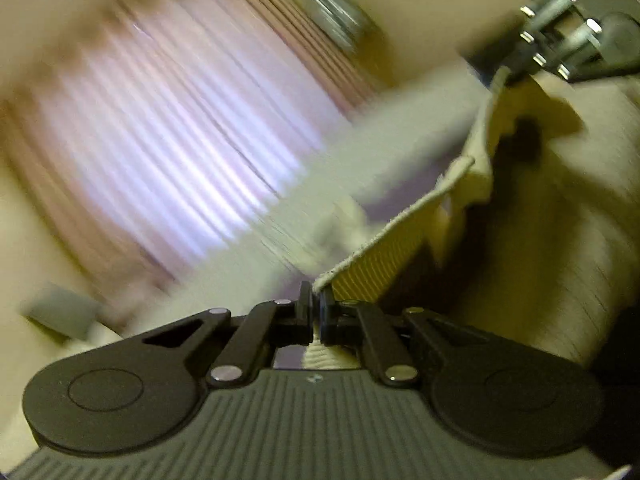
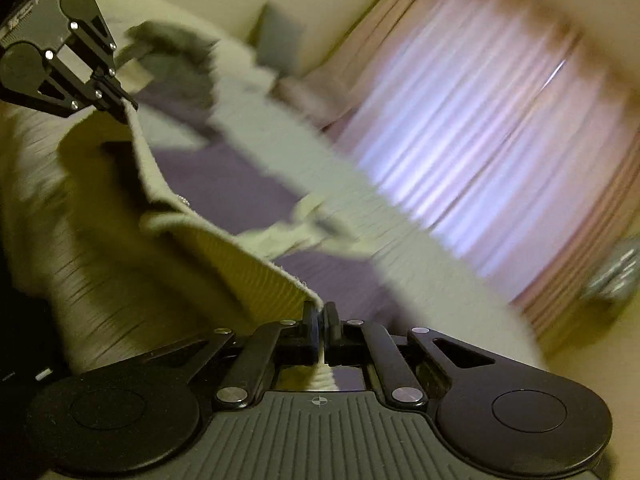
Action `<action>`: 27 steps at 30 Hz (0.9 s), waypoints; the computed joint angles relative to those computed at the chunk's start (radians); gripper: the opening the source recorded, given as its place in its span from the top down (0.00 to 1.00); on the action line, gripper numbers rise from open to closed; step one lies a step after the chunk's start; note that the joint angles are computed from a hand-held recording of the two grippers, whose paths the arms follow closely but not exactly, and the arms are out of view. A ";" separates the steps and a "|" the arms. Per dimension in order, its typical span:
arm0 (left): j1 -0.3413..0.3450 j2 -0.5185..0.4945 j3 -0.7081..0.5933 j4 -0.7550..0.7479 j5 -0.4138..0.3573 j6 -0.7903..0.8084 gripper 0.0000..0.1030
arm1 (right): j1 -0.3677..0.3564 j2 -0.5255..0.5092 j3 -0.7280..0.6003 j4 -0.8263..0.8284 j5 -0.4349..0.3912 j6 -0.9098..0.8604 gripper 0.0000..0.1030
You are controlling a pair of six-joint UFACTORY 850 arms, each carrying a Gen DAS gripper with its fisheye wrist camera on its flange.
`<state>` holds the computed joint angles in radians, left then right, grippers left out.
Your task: Fold clothes
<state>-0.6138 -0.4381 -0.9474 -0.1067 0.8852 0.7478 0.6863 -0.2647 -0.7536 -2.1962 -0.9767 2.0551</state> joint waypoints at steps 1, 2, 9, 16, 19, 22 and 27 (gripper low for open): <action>-0.006 0.010 0.017 -0.002 0.053 -0.016 0.98 | 0.022 -0.006 0.002 0.003 -0.104 0.009 0.99; -0.015 0.015 0.026 -0.017 0.065 -0.005 1.00 | 0.040 -0.005 0.005 0.007 -0.172 -0.004 0.99; -0.060 -0.102 -0.029 -0.231 -0.212 0.248 0.96 | 0.012 -0.161 -0.091 0.281 0.101 -0.296 0.99; 0.003 -0.043 -0.077 -0.149 -0.380 -0.306 0.63 | 0.015 -0.164 -0.124 0.342 0.107 -0.213 0.98; 0.018 -0.037 -0.091 -0.124 -0.443 -0.455 0.60 | 0.021 -0.158 -0.131 0.387 0.121 -0.165 0.98; 0.011 -0.034 -0.061 -0.193 -0.446 -0.411 0.60 | 0.042 -0.116 -0.103 0.421 0.146 -0.013 0.98; -0.002 -0.046 -0.042 -0.237 -0.449 -0.417 0.61 | 0.057 -0.083 -0.081 0.454 0.155 0.128 0.38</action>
<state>-0.6153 -0.4840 -0.9891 -0.3437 0.4360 0.3305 0.7429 -0.3472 -0.8350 -1.7422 -0.8216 2.1826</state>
